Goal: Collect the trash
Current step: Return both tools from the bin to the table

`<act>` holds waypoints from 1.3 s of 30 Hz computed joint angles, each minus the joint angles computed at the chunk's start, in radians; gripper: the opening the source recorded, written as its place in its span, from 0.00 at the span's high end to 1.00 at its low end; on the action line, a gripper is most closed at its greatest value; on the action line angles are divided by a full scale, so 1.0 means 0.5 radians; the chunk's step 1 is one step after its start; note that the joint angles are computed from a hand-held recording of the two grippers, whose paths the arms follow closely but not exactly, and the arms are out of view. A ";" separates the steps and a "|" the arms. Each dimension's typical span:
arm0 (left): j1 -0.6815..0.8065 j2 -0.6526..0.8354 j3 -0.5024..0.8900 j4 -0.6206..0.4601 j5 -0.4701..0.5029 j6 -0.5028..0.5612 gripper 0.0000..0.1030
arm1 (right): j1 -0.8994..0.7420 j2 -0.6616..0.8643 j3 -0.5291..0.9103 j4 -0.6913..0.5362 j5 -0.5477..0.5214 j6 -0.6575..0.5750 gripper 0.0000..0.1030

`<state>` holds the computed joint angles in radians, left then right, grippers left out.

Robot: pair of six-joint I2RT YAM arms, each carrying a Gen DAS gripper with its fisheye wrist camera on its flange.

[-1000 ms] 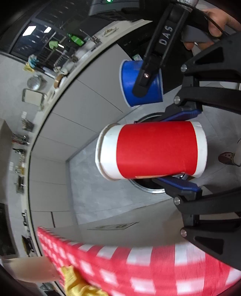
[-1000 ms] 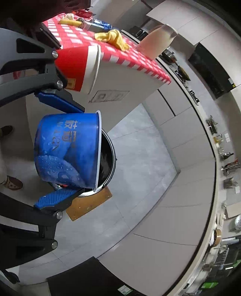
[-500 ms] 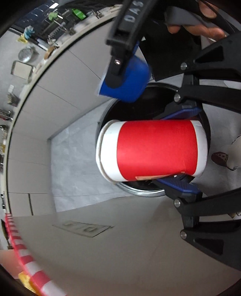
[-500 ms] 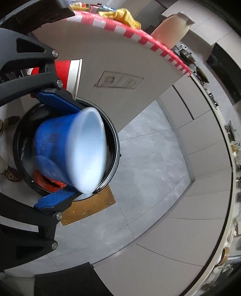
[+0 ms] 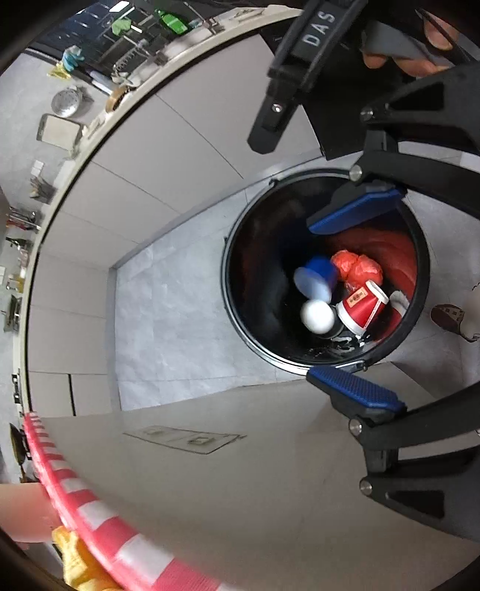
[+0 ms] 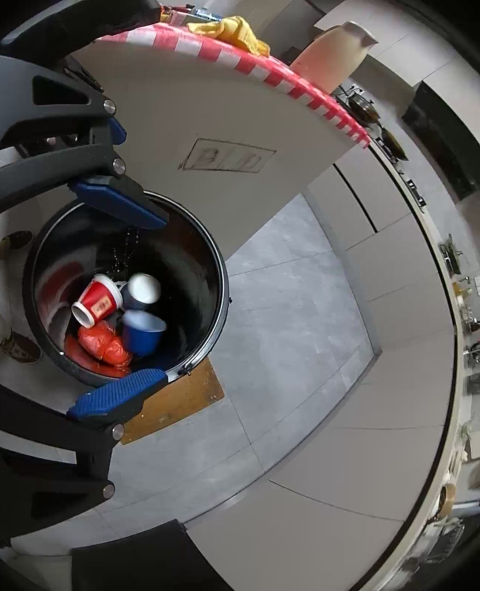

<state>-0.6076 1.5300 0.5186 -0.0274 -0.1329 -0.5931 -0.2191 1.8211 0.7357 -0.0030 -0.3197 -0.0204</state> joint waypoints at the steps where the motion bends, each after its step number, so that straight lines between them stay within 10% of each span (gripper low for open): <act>1: -0.009 -0.032 0.009 -0.027 0.002 0.004 0.27 | 0.001 -0.053 -0.027 -0.012 0.012 0.000 0.22; 23: 0.360 -1.239 0.076 -0.977 0.319 0.551 0.27 | 0.617 -1.398 -0.364 -0.799 0.535 0.661 0.22; 31: 1.063 -1.594 0.106 -1.347 0.741 1.102 0.27 | 1.378 -1.535 -0.218 -0.968 0.934 1.197 0.22; 39: 2.249 -1.488 0.218 -1.721 1.408 2.087 0.27 | 2.074 -1.211 0.092 -0.998 1.309 1.632 0.22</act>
